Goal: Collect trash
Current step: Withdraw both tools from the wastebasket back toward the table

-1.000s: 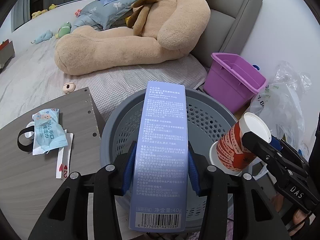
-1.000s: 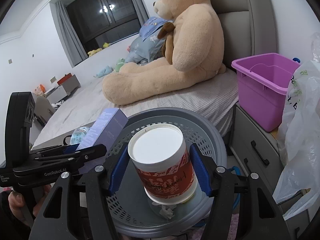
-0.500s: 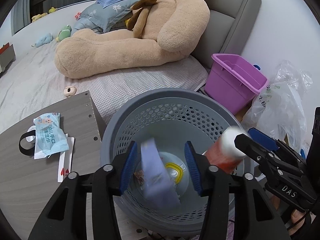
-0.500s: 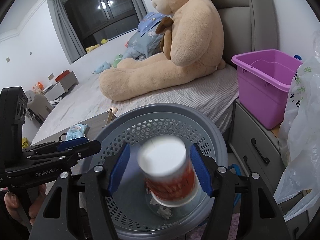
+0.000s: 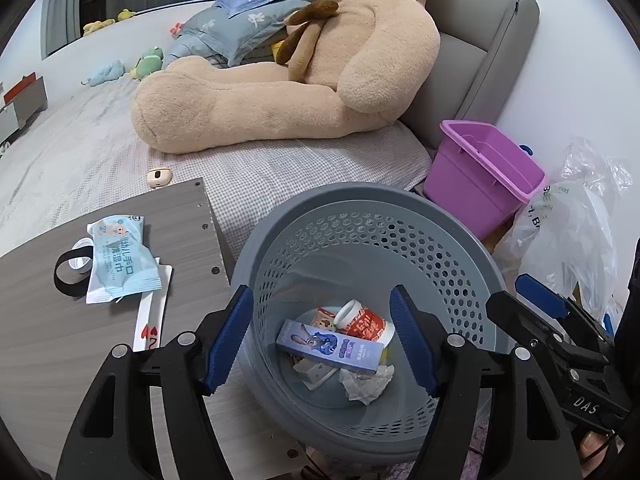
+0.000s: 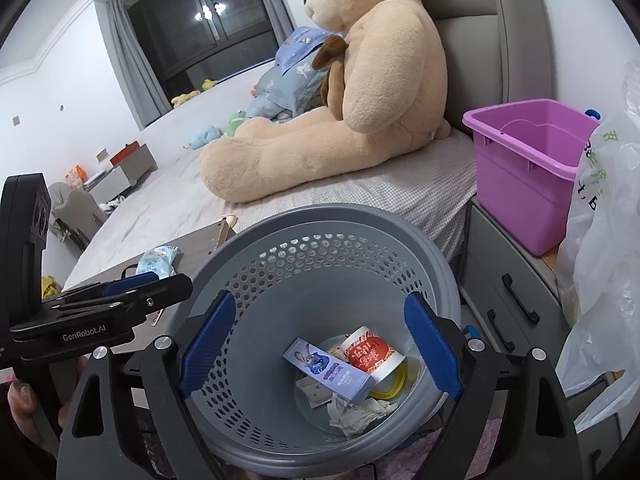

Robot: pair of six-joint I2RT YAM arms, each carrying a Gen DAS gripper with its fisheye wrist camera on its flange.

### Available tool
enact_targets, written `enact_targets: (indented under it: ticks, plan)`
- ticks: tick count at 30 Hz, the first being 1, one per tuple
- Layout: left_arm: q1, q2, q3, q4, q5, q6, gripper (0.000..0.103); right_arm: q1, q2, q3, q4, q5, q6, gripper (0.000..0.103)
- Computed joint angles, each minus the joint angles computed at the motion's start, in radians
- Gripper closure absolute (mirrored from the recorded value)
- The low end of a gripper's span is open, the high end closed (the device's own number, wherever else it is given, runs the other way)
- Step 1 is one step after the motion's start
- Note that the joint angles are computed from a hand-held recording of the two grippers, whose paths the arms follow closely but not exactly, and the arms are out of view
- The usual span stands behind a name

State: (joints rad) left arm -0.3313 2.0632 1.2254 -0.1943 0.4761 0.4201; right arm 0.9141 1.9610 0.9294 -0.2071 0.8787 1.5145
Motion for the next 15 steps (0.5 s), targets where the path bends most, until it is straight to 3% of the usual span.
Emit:
enact_targets:
  ticks: [15]
  plan:
    - [0.113, -0.023, -0.002, 0.033, 0.015, -0.021, 0.032, -0.011, 0.052, 0.081, 0.049, -0.019, -0.099, 0.014]
